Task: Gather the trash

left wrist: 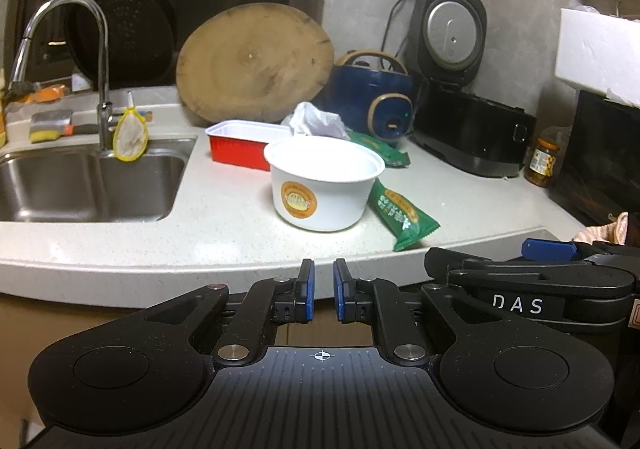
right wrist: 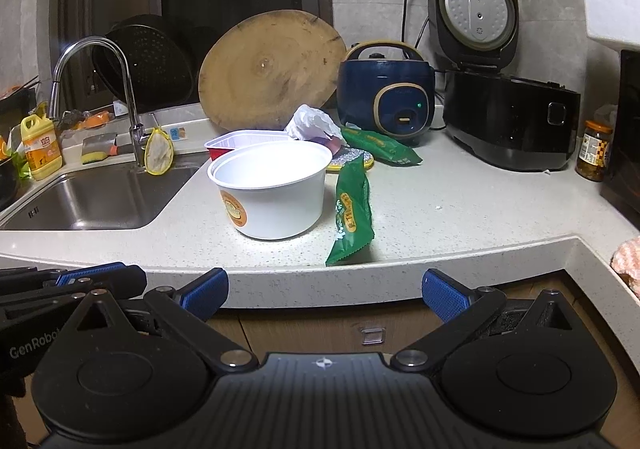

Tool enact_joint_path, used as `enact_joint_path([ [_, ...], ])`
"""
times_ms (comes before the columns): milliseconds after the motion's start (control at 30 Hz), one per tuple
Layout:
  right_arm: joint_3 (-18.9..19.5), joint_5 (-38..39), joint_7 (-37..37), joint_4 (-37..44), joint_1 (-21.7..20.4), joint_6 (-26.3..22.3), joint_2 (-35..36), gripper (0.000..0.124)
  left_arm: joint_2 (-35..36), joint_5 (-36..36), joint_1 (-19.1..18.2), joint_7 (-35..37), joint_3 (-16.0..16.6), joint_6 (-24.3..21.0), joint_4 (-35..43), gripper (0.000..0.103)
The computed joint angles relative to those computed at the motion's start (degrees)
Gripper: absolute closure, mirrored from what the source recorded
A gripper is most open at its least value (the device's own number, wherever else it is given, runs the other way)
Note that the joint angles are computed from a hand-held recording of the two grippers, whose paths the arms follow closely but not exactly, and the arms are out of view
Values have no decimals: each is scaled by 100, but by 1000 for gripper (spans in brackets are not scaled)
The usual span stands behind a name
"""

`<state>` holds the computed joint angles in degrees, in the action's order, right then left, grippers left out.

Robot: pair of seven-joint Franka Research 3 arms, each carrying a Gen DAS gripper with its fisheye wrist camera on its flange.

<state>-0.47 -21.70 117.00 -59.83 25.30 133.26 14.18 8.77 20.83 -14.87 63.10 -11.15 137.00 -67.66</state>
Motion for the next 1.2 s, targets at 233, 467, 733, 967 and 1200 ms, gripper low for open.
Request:
enact_joint_path([
  [233,-2,-47,45,-51,10,-15,-30,21,-15,-53,17,31,-1,8,-30,90],
  [467,-2,-144,127,-24,42,-89,-27,21,-60,-120,42,75,-12,10,-99,90],
  [733,0,-258,252,-105,66,-126,-92,21,-88,-172,48,131,-27,9,-139,90],
  [967,36,-285,263,-141,54,-133,-121,21,-77,-195,43,146,-31,-29,-117,90],
  [1200,45,-283,267,-137,51,-144,-120,21,-38,-194,21,129,-31,-92,-65,90],
])
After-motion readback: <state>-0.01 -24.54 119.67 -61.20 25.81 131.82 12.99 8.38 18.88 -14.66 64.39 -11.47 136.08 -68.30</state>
